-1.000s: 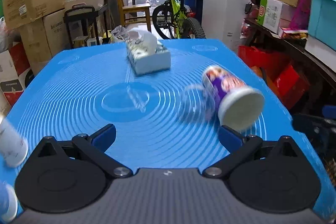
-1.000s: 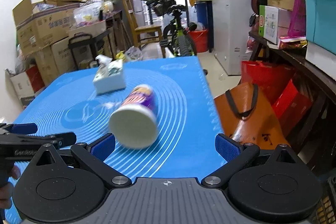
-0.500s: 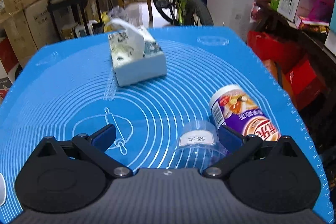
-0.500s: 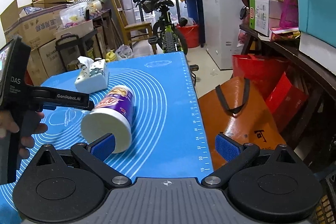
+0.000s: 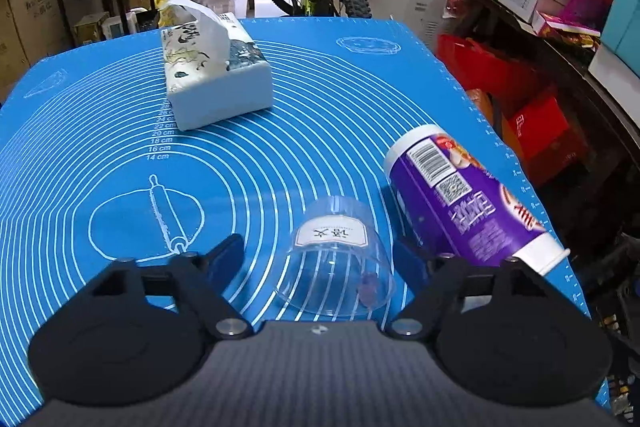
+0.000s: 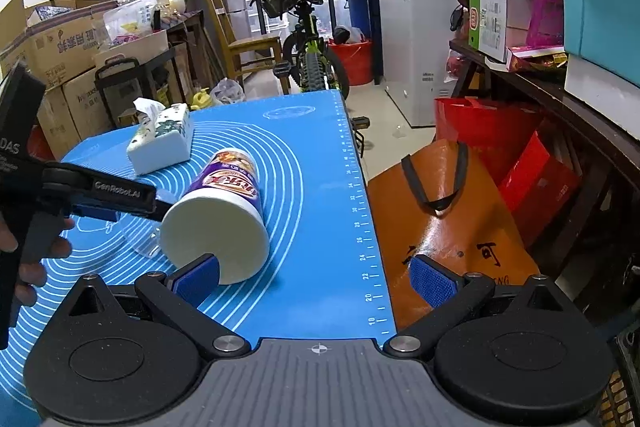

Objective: Flip cup upside down

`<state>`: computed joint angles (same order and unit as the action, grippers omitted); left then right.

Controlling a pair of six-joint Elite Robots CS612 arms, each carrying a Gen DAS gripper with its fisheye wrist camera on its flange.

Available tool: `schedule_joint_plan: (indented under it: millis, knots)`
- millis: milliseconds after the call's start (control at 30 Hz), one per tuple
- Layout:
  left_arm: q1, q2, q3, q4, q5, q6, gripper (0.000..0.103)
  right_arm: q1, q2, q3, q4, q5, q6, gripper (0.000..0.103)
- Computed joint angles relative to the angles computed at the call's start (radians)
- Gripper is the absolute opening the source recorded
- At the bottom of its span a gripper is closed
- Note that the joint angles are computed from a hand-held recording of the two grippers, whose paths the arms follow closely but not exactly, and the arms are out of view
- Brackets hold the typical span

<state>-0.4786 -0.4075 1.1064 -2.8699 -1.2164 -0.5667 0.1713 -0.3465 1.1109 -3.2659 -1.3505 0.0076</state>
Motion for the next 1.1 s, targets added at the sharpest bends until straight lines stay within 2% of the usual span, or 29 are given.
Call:
schedule_joint_plan:
  millis: [100, 233, 367, 533, 800, 900, 1033, 1100]
  knots:
    - [0.003, 0.001, 0.004, -0.027, -0.031, 0.015, 0.062, -0.003, 0.011, -0.020, 0.002, 0.006, 0.005, 0.101]
    - [-0.004, -0.003, 0.011, -0.021, 0.001, 0.032, 0.061, -0.001, 0.021, -0.046, 0.014, -0.009, 0.009, 0.101]
    - [-0.009, -0.019, 0.039, -0.025, 0.032, 0.003, 0.060, -0.002, 0.019, -0.040, 0.015, -0.007, 0.024, 0.101]
    - [-0.024, -0.065, 0.133, -0.090, 0.056, -0.023, 0.060, -0.002, 0.001, -0.001, 0.009, -0.002, 0.016, 0.101]
    - [-0.071, -0.135, 0.306, -0.193, 0.098, -0.082, 0.061, 0.000, -0.042, 0.087, -0.012, 0.051, -0.004, 0.101]
    - [-0.081, -0.140, 0.338, -0.216, 0.090, -0.112, 0.061, 0.004, -0.056, 0.117, -0.011, 0.064, -0.020, 0.101]
    - [-0.079, -0.152, 0.368, -0.229, 0.042, -0.182, 0.061, 0.008, -0.071, 0.150, -0.014, 0.069, -0.032, 0.101]
    - [-0.081, -0.155, 0.376, -0.233, 0.038, -0.186, 0.061, 0.009, -0.078, 0.165, -0.020, 0.070, -0.034, 0.101]
